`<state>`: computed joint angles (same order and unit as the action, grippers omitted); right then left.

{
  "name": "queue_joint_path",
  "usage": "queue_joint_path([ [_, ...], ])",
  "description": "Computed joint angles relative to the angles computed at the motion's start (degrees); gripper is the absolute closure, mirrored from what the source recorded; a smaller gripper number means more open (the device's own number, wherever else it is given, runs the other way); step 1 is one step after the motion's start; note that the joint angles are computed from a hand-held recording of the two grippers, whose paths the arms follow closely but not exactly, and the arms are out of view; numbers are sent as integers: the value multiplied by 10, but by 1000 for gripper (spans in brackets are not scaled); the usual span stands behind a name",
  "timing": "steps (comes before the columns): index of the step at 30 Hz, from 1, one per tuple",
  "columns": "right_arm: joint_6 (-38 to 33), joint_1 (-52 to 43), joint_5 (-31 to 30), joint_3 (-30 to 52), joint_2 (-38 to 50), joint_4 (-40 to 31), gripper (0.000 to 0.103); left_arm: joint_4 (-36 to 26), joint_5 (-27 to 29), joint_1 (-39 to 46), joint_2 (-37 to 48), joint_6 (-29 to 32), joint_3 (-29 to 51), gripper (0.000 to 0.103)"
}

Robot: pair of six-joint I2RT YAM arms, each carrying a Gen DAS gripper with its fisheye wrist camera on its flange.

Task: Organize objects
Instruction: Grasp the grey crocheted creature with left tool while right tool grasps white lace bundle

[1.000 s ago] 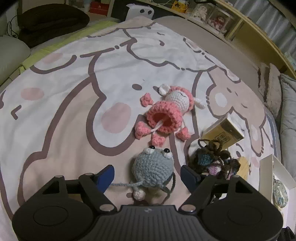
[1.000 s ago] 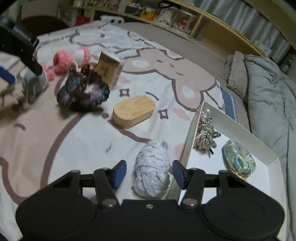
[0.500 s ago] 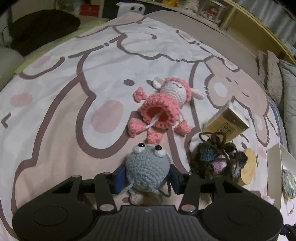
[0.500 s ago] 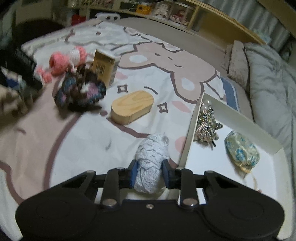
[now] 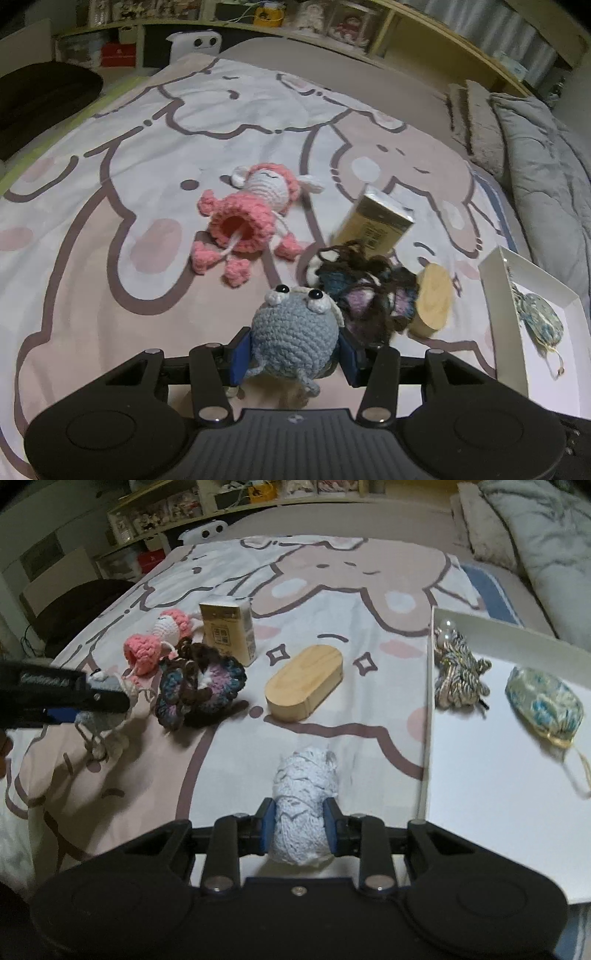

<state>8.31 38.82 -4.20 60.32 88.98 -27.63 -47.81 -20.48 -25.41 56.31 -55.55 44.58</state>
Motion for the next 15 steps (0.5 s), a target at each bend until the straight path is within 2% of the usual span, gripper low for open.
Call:
queue_joint_path([
  [15, 25, -39, -18, 2, -71, 19, 75, -2, -89, -88, 11, 14, 49, 54],
])
